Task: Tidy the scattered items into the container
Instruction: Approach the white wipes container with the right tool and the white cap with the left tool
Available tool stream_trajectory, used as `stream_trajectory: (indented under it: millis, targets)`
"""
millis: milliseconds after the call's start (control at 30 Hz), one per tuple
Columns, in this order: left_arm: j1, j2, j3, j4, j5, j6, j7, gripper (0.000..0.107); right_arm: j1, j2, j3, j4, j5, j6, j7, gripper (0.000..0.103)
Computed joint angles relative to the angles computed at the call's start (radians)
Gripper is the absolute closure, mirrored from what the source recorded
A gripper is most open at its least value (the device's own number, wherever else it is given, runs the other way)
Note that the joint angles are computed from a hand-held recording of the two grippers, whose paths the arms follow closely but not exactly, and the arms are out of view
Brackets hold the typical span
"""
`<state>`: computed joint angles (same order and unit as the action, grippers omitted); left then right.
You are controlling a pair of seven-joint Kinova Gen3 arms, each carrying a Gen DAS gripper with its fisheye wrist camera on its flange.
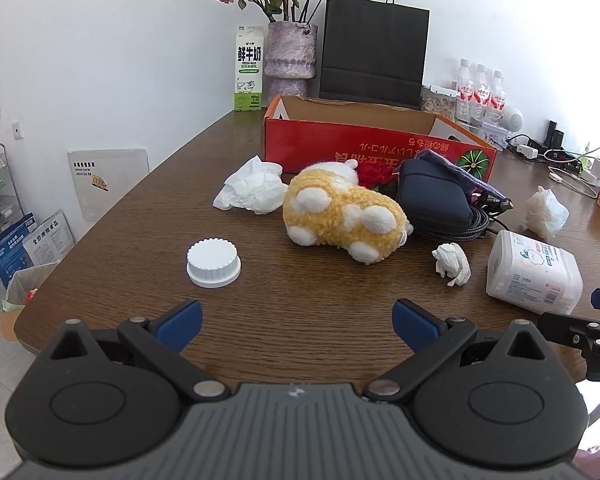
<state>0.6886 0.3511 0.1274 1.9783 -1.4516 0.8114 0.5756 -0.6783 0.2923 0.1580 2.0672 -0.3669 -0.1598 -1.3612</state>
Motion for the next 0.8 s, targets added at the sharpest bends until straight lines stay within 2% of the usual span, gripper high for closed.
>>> stream_trajectory:
  millis: [333,600,800]
  targets:
    - [-0.005,0.017,-0.013,-0.008,0.013,0.035,0.011,0.004,0.003,0.029,-0.008,-0.018,-0.001,-0.032,0.017,0.004]
    - [-0.027,0.035,-0.036,-0.030,0.049,0.062,-0.004,0.004,-0.135,0.086,0.126,-0.066,-0.139,-0.031,0.079,0.003]
    - [-0.042,0.041,-0.049,-0.037,0.059,0.050,-0.023,0.004,-0.236,0.128,0.231,-0.107,-0.212,0.004,0.093,0.003]
